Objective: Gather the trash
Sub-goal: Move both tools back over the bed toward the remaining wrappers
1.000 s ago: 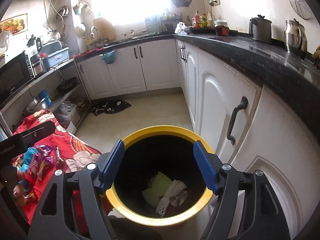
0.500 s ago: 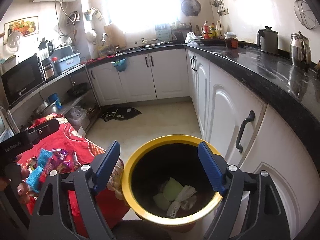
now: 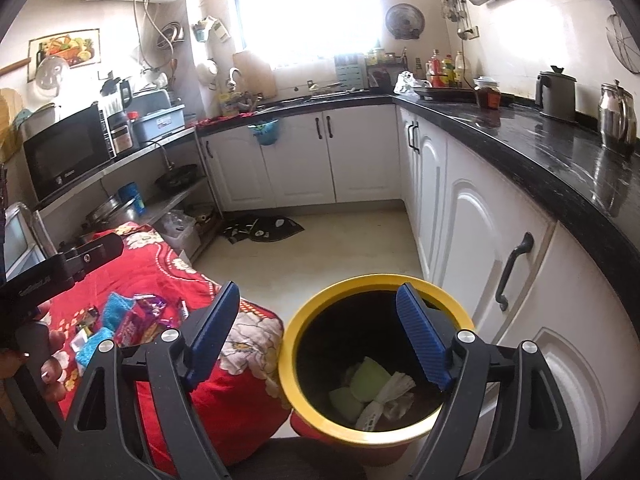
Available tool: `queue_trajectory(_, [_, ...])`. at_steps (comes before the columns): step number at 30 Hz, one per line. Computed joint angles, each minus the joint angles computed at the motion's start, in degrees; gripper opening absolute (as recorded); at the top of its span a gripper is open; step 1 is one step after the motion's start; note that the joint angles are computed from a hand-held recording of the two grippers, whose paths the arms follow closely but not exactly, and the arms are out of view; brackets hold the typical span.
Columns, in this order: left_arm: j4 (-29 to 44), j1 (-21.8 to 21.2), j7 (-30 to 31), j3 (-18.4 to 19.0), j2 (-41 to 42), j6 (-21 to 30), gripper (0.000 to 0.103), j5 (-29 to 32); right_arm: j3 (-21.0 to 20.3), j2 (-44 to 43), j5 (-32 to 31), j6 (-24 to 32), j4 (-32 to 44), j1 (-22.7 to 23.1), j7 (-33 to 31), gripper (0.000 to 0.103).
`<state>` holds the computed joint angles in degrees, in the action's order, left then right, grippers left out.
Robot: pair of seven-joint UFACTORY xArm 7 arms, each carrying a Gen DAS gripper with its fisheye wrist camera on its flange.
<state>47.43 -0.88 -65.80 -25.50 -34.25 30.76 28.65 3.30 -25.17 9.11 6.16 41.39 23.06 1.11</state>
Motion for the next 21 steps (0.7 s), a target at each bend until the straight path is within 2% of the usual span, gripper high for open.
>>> queue_trajectory(21, [-8.95, 1.57, 2.85, 3.57, -14.10, 5.88, 0.092, -4.91, 0.92, 1.00, 3.35, 1.92, 1.99, 8.16, -3.97, 0.078])
